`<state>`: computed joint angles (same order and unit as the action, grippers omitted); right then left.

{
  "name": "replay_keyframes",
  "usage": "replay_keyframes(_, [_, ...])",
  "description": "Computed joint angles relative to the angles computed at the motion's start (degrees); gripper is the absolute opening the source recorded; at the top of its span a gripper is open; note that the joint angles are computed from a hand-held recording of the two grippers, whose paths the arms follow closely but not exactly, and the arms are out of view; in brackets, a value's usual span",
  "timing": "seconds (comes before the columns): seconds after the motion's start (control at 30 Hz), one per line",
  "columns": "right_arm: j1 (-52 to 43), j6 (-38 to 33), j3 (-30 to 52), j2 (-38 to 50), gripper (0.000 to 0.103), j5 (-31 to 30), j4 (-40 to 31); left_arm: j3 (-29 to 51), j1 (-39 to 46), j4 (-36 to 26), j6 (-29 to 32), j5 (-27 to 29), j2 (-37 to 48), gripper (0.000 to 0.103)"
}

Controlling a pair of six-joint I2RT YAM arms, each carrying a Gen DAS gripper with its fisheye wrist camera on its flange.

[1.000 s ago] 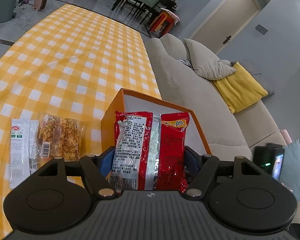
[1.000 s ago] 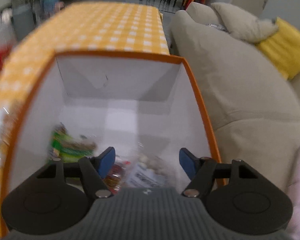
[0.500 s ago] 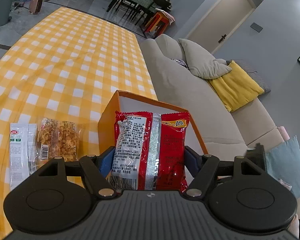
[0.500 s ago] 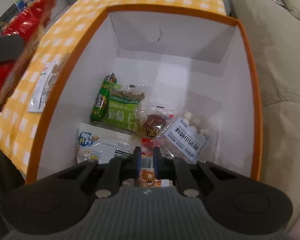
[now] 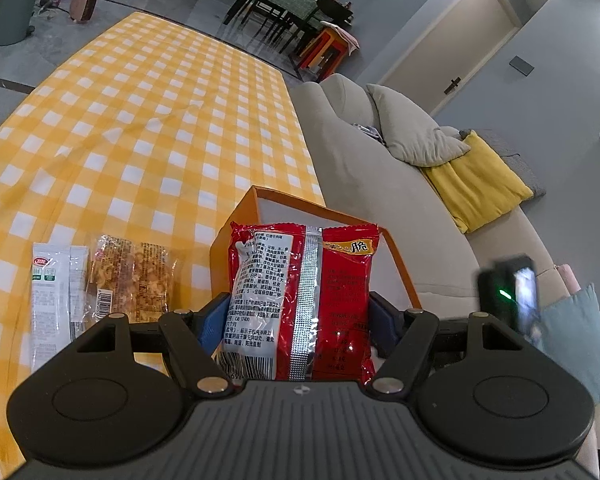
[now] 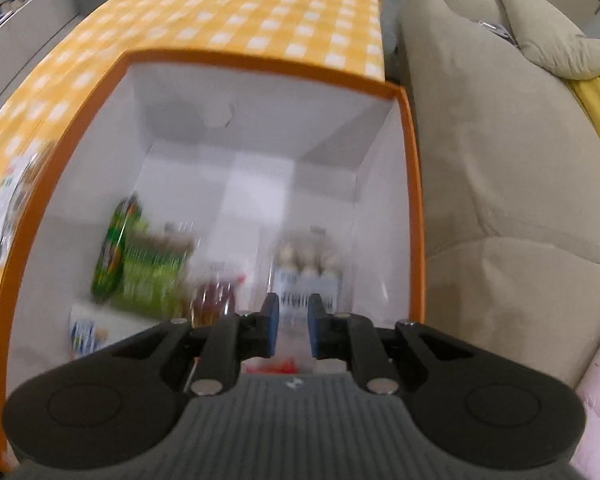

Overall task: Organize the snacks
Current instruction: 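Withdraw the open right tool from the box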

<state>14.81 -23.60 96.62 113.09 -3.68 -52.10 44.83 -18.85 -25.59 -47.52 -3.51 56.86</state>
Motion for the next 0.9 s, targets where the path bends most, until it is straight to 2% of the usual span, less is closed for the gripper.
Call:
replay_keyframes(0.1, [1.9,1.6,5.2,5.8,0.011,2.9,0.2,0.1,-0.1,-0.2,0.0,-0.1,0.0,0.082])
replay_keyframes(0.2, [2.9,1.8,10.8,11.4,0.01,4.9,-4.9,0.0,-0.1,-0.2,-0.1,-0.1,-0.1,0.082])
replay_keyframes(0.3, [4.2,0.4,8.0,10.5,0.01,8.4,-3.5,-0.2,0.0,0.2,-0.1,0.1,-0.2,0.082])
replay_keyframes(0.37, [4.6,-0.4,7.8,10.1,0.009,9.2,-5.8,0.0,0.3,0.0,-0.4,0.5,0.2,0.082])
replay_keyframes(0.57, [2.4,-1.5,5.3,7.6,0.007,6.6,-7.3,0.2,0.4,-0.4,-0.2,0.4,0.1,0.082])
replay_keyframes(0.73, [1.7,-3.4,7.4,8.1,0.007,4.6,-11.7,0.6,0.0,-0.9,0.2,0.0,-0.4,0.082])
replay_keyframes(0.8, [1.4,-2.8,5.6,6.3,0.007,3.7,-10.5,0.7,-0.1,-0.9,0.3,-0.2,-0.2,0.082])
replay_keyframes(0.9, [0.5,0.2,2.8,3.2,0.007,1.1,-4.4,1.1,-0.8,-1.4,0.2,-0.6,0.2,0.082])
